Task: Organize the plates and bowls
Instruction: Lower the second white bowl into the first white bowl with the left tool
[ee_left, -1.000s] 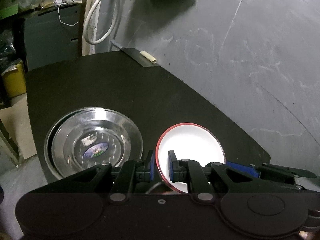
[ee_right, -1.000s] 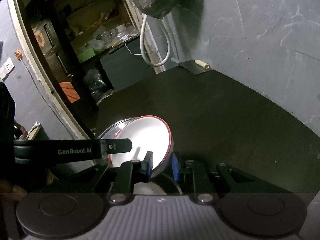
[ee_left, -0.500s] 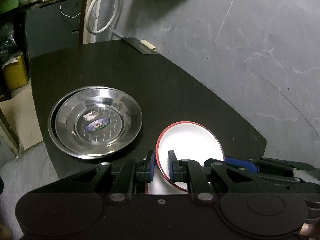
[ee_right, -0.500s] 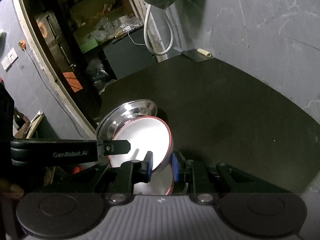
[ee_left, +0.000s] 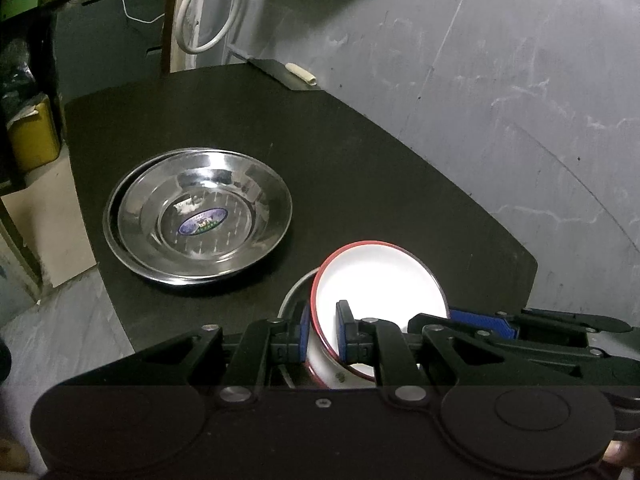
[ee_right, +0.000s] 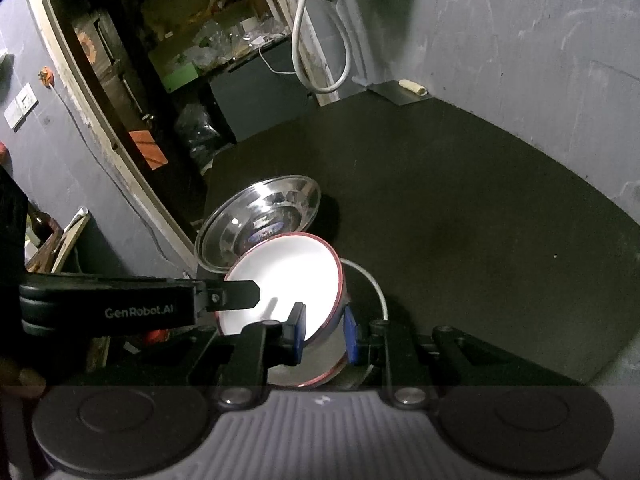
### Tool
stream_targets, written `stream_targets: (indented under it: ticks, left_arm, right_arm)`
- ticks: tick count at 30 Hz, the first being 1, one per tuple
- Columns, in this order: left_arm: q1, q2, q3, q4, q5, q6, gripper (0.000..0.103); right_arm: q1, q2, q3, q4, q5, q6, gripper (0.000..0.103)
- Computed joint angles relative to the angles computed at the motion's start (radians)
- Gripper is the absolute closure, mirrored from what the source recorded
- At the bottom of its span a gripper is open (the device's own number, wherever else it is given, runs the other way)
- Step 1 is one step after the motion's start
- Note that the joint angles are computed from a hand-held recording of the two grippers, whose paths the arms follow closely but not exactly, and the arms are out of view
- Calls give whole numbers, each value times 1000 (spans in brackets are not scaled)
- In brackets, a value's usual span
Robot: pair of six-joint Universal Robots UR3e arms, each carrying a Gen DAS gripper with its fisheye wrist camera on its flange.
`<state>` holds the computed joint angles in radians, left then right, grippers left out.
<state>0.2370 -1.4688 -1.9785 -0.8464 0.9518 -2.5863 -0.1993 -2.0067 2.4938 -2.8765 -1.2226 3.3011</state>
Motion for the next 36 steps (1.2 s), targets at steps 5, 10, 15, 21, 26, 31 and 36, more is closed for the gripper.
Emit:
stream_targets:
  ticks: [5, 10, 15, 21, 26, 31, 36]
  left_arm:
    - [-6, 1, -4, -2, 19, 7, 89]
    - [-13, -1, 2, -7, 25, 7, 89]
    - [-23, -9, 3, 1, 37, -2, 88]
    - [-29, -13, 7, 1, 52, -6, 88]
    - [-32, -14, 6, 4, 57, -9, 88]
    - [-31, -12, 4, 4, 57, -7, 87]
    - [-34, -14, 0, 14, 55, -14, 85]
  right_arm:
    - [14, 15, -10, 8, -10, 3, 80]
    - [8, 6, -13, 33, -7, -7, 80]
    - [12, 15, -19, 42, -9, -8, 80]
    - [12, 33, -26, 39, -3, -15, 80]
    - [10, 42, -30, 39, 0, -19, 80]
    - [7, 45, -27, 38, 5, -21, 80]
    - [-1, 32, -18, 43, 3, -17, 80]
